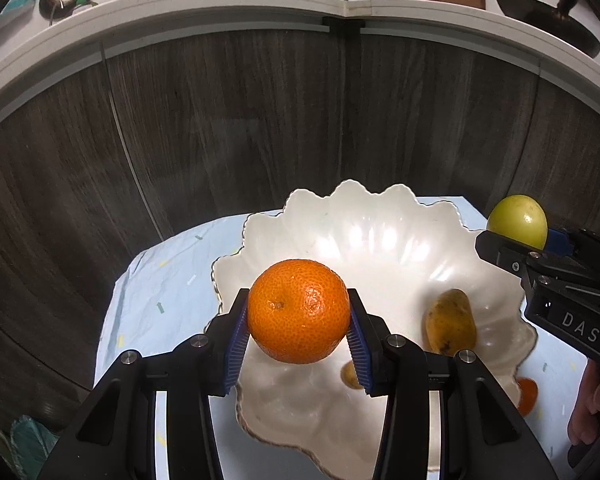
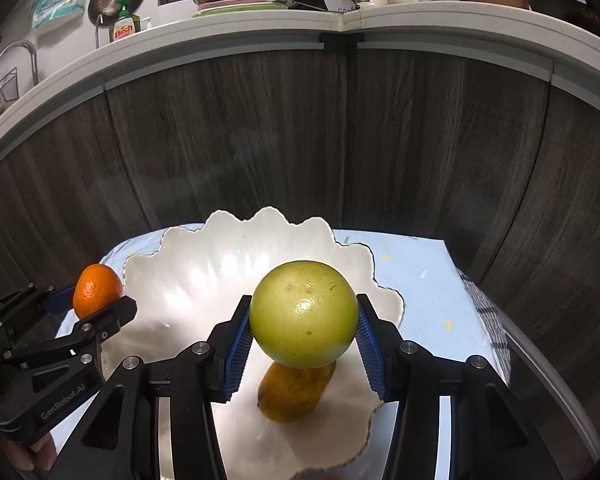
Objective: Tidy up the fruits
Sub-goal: 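Lower the orange over the bowl and open the left tool while the right tool releases the pomelo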
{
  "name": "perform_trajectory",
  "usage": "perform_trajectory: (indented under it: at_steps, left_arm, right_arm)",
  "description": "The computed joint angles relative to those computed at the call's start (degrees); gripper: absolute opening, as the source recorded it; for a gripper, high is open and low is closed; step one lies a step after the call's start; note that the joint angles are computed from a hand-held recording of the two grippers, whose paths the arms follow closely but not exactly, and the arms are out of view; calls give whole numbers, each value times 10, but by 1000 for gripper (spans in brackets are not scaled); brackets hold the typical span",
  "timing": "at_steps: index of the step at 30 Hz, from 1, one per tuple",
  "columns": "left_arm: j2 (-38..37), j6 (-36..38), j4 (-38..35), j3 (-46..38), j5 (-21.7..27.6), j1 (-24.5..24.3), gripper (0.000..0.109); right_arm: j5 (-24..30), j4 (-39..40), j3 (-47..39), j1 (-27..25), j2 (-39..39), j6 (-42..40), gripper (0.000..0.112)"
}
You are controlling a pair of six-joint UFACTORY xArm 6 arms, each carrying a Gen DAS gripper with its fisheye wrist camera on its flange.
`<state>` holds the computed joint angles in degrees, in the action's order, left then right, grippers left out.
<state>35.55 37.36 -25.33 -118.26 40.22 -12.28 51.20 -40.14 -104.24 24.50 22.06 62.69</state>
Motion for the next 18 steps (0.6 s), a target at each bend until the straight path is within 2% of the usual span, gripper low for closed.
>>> perform_trajectory:
  at_steps: [14, 18]
  left_arm:
    - [128, -76, 63, -200, 85, 6, 44]
    - [145, -84, 75, -226, 104, 5, 45]
  right_arm:
    - [17, 59, -87, -15, 68, -64, 50]
    - [25, 83, -103, -19, 81, -82, 50]
